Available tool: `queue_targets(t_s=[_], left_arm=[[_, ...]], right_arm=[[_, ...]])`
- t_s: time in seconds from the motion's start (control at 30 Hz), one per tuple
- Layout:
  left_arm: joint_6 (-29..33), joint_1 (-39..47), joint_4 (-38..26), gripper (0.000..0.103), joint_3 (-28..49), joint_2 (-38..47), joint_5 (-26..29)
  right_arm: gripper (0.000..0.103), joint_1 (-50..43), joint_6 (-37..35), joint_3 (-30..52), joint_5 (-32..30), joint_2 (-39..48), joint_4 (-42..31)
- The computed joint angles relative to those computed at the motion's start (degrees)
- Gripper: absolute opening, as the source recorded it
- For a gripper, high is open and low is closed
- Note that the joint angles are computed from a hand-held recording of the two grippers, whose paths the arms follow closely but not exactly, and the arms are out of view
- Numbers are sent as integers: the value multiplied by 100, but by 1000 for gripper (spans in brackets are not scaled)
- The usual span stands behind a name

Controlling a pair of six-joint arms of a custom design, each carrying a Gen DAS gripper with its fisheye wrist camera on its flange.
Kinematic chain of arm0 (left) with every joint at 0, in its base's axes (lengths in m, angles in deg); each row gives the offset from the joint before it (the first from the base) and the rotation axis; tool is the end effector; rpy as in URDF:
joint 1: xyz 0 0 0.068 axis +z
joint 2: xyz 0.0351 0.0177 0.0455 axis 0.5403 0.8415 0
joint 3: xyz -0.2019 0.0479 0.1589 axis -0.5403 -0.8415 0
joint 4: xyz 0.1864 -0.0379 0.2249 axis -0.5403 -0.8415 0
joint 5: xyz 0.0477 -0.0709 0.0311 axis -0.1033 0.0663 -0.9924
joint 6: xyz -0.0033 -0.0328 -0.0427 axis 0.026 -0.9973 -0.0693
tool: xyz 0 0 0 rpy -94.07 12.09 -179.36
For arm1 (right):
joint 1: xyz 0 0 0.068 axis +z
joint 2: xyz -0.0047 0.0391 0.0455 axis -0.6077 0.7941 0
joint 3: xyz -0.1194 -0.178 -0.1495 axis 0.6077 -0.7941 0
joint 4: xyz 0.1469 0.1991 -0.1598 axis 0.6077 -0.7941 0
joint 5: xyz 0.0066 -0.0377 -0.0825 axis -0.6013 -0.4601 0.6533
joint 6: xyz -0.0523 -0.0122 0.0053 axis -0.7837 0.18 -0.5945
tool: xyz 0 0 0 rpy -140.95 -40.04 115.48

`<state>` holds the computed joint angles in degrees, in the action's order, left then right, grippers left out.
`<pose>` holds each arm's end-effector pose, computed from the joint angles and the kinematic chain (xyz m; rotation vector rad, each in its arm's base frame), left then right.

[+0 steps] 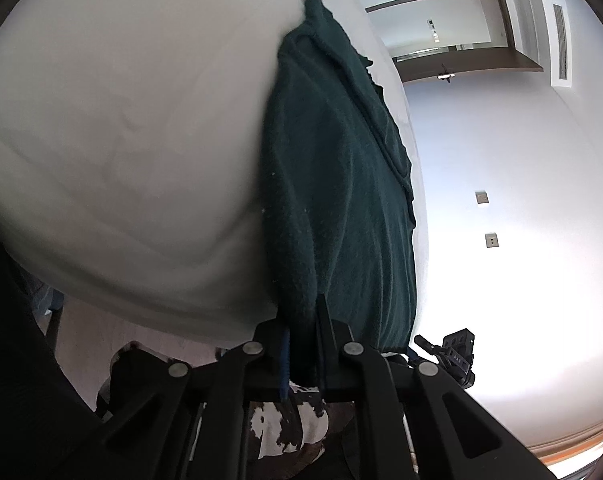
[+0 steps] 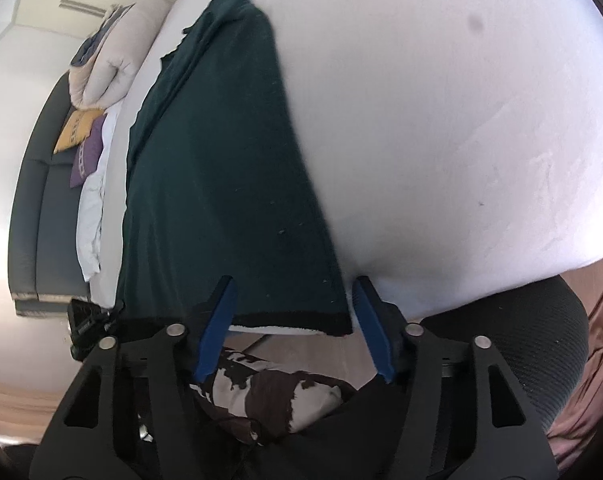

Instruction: Fold small clothes

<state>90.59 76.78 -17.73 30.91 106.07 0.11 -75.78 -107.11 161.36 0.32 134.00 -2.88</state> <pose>0.3605 0.3082 0.0512 -0.6631 2.4069 -1.2386 0.2562 -0.1747 0.2327 0.2295 2.7882 1.0105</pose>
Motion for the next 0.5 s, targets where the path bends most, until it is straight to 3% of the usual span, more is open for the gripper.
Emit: queue_targets(t_s=[0.07,0.3,0.5], left_arm=[[5,27,19,9,-7,-8,-7],[59,37,55,9,-91,-79,-92],[91,64,146,8,-220,-318,-16]], right_arm=[[54,-23,-51,21,-29,21,-58],[15,71,-254,-148,179,-130,-95],[6,165,-308,-132,229,-389,-75]])
